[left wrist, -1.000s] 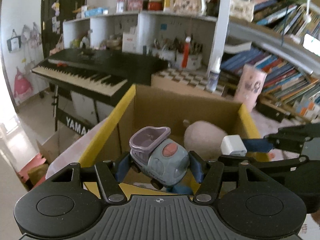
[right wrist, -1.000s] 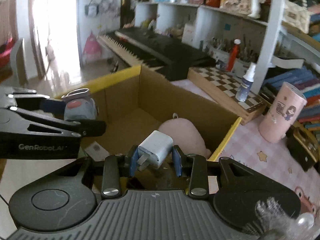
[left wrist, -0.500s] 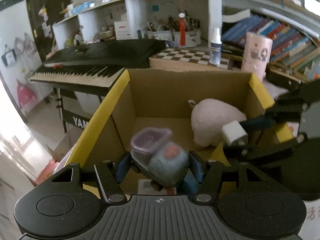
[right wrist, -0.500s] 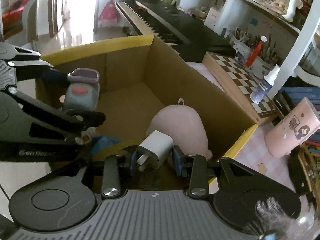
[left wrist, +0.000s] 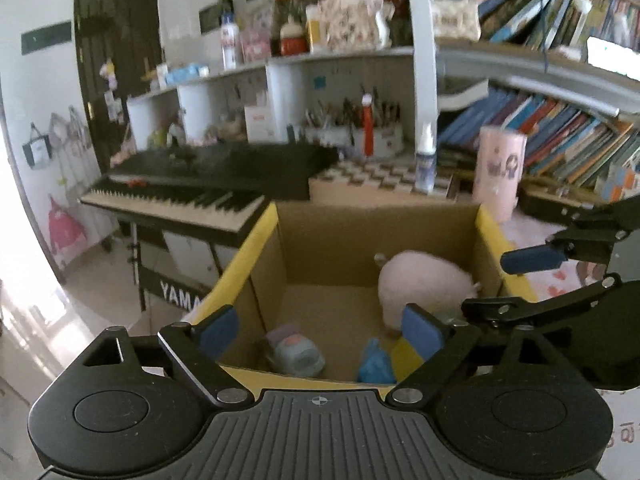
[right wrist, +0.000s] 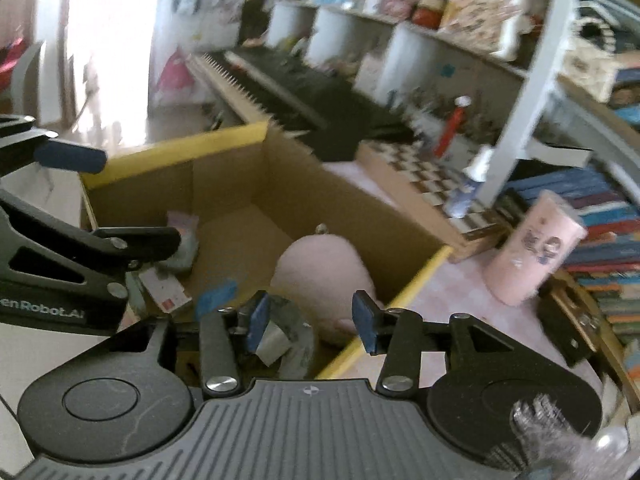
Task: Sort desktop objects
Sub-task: 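Withdraw both tools from the yellow box back over the mat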
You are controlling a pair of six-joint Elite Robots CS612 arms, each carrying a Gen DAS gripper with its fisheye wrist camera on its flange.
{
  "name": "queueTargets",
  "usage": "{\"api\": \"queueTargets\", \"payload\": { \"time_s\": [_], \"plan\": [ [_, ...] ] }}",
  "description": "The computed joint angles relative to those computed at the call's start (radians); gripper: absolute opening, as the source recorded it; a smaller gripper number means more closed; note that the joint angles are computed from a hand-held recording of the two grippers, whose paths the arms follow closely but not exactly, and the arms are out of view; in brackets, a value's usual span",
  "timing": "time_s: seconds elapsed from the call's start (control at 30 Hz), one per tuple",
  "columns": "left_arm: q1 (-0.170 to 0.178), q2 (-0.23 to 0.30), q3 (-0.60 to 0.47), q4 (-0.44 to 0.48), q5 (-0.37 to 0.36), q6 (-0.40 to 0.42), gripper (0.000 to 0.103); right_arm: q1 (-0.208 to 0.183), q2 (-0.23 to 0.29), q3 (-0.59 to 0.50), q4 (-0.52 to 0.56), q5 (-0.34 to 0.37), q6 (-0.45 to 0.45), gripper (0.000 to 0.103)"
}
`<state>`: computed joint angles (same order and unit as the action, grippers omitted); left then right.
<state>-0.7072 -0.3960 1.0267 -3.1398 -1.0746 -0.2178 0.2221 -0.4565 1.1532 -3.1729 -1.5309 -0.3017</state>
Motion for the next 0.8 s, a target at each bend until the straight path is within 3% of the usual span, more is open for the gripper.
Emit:
{"api": "queueTargets", "payload": {
  "time_s": [0.2, 0.37, 0.8],
  "plan": [
    [-0.016, -0.024, 0.065, -0.130, -0.012, 0.060, 0.096, 0.008, -0.045, 0.116, -0.166, -0.082, 0.115, 0.049],
    [-0.023, -0.052, 0.130, -0.185, -0.036, 0.061, 0.098, 0.021, -0.072, 0.198, -0.267, -0.164, 0.212, 0.050],
    [-0.050, -0.114, 0.304, -0.286, -0.068, 0.058, 0.099, 0.078, -0.136, 0.406, -0.384, -0.403, 0.456, 0.059]
  ]
}}
